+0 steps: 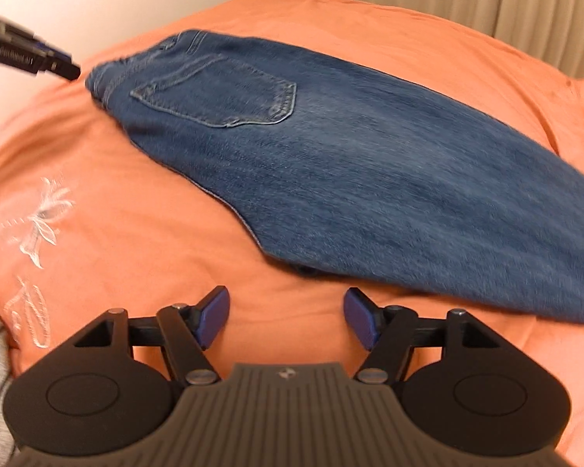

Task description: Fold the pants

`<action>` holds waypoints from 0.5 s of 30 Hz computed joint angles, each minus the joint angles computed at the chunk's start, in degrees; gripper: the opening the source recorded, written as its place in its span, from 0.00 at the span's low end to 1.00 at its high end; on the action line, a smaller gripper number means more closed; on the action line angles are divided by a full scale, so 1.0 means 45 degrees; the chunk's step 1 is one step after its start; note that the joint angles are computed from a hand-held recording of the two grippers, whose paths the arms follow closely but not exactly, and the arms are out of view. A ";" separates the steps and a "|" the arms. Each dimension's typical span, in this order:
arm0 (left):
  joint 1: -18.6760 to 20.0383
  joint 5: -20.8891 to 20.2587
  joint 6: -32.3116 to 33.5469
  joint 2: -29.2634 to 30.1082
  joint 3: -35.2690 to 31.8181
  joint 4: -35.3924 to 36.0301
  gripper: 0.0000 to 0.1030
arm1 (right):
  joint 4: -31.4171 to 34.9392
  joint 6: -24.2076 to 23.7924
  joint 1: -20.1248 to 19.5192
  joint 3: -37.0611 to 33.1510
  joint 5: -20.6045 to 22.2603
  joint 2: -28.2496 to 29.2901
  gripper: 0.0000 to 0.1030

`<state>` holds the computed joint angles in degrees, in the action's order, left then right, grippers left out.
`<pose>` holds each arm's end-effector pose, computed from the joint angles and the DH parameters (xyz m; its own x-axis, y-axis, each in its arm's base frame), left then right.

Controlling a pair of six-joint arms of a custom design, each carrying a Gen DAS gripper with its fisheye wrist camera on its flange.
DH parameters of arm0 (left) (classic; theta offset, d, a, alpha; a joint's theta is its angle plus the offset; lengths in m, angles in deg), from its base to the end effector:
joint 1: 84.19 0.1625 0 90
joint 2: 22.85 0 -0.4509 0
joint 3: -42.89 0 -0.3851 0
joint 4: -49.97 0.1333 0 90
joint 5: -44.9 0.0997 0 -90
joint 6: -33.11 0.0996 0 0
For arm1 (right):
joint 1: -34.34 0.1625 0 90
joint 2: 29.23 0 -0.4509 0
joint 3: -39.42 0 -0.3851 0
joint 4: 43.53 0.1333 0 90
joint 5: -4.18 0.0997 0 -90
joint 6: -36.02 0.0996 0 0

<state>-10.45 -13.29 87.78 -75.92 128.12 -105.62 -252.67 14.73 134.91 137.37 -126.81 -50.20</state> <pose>-0.0251 -0.7497 0.3022 -0.3282 0.6300 -0.7038 0.8670 0.4966 0.0403 0.1828 -0.6090 -0.0401 -0.7173 0.0097 0.6967 -0.4254 0.7858 -0.4489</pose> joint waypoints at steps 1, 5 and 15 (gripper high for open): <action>0.0021 -0.0106 0.0009 0.0007 -0.0022 0.0047 0.40 | -0.0043 -0.0223 -0.0020 -0.0168 -0.0006 0.0090 0.61; 0.0139 -0.0528 -0.0246 0.0124 -0.0253 0.0329 0.40 | -0.1290 -0.1615 0.0087 -0.0277 0.0149 0.0237 0.61; 0.0238 -0.0523 -0.0228 0.0494 -0.0618 0.0441 0.40 | -0.0364 -0.2244 -0.0020 -0.0780 0.0500 0.0448 0.55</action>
<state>-9.37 -15.64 86.75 -73.70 125.34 -103.63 -254.31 4.64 134.82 133.86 -124.56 -48.18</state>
